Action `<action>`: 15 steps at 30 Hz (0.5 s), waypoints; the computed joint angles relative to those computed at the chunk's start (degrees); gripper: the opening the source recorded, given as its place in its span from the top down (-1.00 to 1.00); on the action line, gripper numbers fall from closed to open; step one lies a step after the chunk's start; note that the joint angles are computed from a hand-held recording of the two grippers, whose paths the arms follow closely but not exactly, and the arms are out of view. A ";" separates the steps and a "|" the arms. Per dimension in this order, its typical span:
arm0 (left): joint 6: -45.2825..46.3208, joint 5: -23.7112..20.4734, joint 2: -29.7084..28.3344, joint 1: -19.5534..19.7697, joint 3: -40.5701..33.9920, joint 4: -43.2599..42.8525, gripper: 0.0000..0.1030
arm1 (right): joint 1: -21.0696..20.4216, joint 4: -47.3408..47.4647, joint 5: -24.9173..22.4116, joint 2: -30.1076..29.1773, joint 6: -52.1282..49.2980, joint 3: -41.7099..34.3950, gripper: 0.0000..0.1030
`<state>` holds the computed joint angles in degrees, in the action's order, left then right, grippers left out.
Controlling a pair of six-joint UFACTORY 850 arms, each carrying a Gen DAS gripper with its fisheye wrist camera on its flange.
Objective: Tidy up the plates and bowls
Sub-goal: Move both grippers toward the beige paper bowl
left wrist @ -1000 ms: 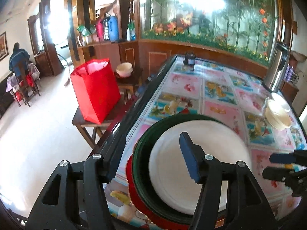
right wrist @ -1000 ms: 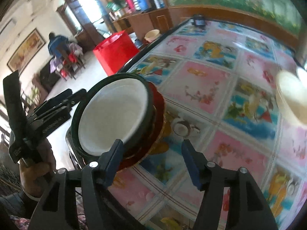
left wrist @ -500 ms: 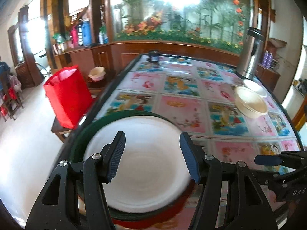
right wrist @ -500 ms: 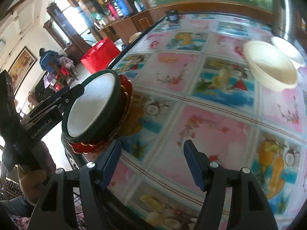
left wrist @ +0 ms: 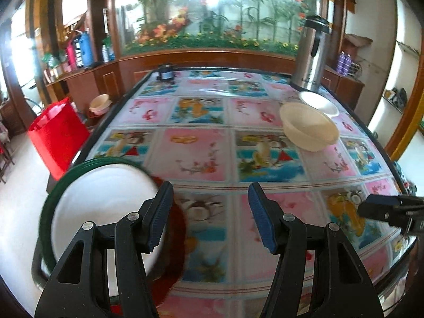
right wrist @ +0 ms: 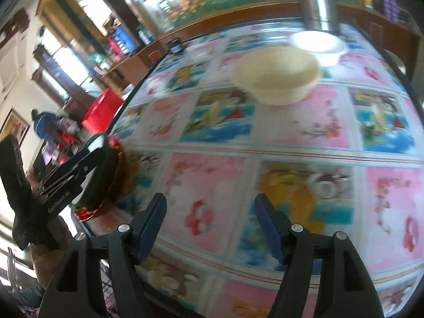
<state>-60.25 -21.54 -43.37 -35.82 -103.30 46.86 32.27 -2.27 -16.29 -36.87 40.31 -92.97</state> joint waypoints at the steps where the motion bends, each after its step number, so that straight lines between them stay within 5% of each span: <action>1: 2.18 -0.32 -0.98 -0.30 -1.59 -1.82 -0.15 | -0.28 -0.86 0.22 0.42 1.13 0.65 -0.34; 15: 21.71 -8.25 -15.16 -2.28 -25.70 -18.32 -0.15 | -4.66 -1.50 -2.42 0.38 0.68 0.05 -0.34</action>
<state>-38.53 -29.79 -58.52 -38.10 -128.99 28.54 27.61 -3.77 -18.71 -36.48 41.00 -92.92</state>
